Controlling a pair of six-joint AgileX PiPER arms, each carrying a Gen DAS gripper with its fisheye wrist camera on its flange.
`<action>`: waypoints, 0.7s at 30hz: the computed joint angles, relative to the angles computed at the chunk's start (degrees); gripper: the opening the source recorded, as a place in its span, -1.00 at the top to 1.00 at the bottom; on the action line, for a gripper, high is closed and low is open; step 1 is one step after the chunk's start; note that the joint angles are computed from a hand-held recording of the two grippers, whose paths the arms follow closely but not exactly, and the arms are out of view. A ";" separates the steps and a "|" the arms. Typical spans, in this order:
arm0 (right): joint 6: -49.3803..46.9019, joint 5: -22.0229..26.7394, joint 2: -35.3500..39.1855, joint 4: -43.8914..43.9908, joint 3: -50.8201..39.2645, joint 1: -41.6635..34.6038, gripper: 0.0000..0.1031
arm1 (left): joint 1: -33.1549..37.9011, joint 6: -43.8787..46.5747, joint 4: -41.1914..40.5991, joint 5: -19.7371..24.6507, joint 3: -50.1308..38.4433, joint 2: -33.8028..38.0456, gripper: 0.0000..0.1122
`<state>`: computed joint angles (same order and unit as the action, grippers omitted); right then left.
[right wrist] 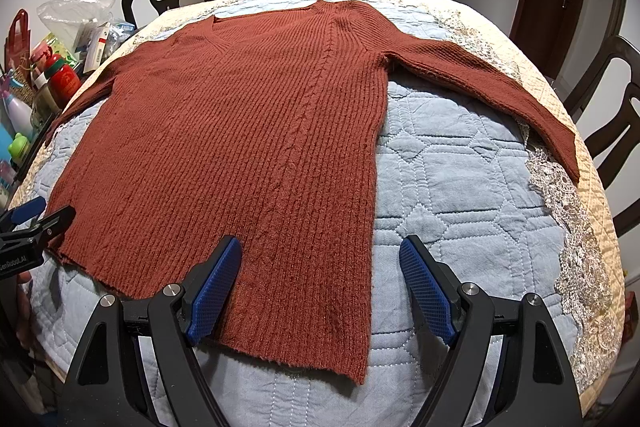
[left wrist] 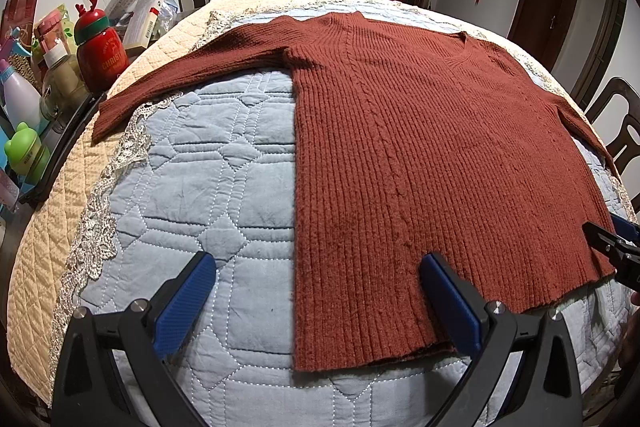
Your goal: Fold small clothes
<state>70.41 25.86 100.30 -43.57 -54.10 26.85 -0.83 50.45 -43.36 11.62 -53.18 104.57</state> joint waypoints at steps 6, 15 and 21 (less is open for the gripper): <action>-0.15 -0.03 -0.05 0.13 0.00 -0.06 -0.58 | -0.10 -1.01 0.90 0.07 -0.15 -0.07 -0.84; -0.78 -0.47 -0.21 0.95 -0.02 -0.43 -0.58 | -0.14 -1.06 0.94 0.10 -0.13 -0.14 -0.84; -0.49 -0.74 -0.77 1.07 0.38 -0.66 -0.58 | -0.44 -5.10 4.78 0.45 -0.61 -0.26 -0.83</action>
<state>69.93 25.13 99.53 -42.50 -53.72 26.19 -1.27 45.35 -38.58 12.07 -53.80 104.31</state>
